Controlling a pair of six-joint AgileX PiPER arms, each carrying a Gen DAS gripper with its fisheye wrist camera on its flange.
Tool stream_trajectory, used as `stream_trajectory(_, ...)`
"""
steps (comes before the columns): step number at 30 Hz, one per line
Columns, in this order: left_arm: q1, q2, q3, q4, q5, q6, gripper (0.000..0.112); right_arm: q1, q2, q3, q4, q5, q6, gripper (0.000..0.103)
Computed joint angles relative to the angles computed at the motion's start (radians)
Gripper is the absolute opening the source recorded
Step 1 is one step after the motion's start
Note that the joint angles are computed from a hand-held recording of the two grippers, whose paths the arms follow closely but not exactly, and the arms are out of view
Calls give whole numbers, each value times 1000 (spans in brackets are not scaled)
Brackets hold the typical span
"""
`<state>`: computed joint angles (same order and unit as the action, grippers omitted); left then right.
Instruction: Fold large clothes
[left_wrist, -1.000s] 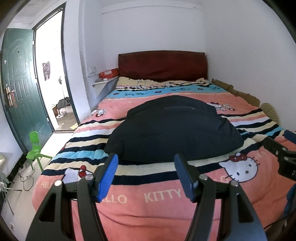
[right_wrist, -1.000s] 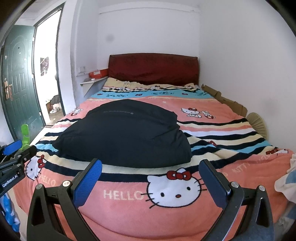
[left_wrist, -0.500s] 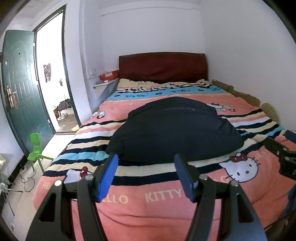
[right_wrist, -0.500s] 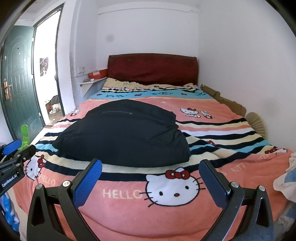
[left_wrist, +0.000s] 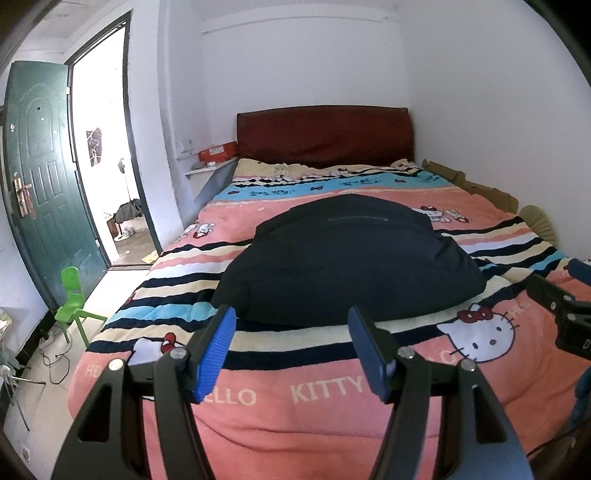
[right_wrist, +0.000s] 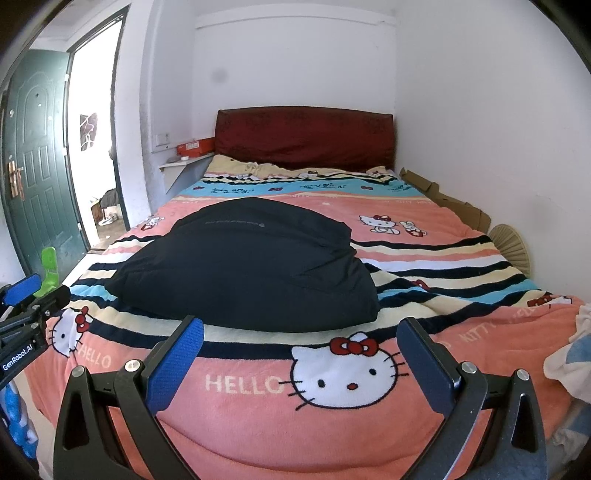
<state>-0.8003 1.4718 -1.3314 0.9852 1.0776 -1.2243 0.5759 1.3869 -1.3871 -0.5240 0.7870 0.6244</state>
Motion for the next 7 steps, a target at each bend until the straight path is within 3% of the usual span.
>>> stream_trajectory(7, 16, 6, -7, -18, -16, 15, 62, 6, -4, 5, -7, 4, 10, 102)
